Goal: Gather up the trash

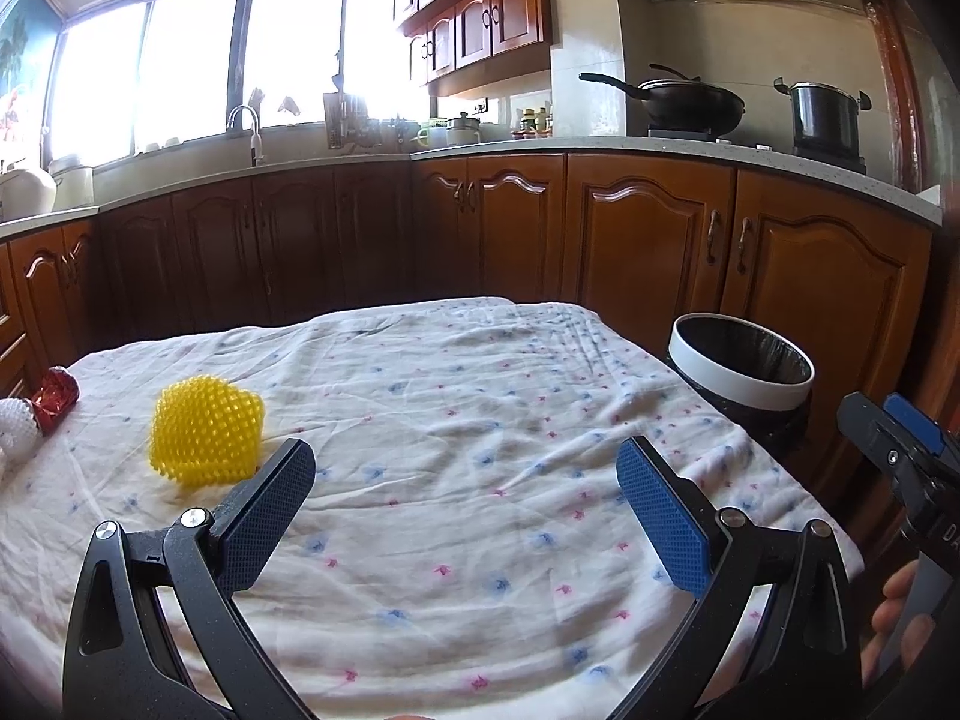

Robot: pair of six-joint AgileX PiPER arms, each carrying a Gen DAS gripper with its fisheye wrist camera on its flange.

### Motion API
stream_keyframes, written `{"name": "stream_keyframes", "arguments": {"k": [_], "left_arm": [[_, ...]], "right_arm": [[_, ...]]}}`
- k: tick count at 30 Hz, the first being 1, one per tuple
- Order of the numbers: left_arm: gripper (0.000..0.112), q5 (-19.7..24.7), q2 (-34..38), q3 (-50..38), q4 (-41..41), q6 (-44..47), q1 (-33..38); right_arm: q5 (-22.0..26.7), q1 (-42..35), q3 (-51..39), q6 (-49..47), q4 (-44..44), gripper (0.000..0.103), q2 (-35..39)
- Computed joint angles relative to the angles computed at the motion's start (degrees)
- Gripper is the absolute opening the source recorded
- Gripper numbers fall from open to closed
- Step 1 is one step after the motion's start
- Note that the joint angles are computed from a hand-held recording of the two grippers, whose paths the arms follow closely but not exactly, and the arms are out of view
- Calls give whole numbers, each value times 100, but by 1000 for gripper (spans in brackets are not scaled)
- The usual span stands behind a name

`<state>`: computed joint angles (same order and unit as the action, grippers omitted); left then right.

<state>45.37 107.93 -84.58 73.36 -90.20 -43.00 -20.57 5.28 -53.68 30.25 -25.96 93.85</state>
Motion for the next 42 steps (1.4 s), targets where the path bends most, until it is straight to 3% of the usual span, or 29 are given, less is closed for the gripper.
{"name": "stream_keyframes", "arguments": {"k": [42], "left_arm": [[103,132,40,-35,-80,79,-45]], "right_arm": [[24,-4,-21,209,-202,103,8]]}}
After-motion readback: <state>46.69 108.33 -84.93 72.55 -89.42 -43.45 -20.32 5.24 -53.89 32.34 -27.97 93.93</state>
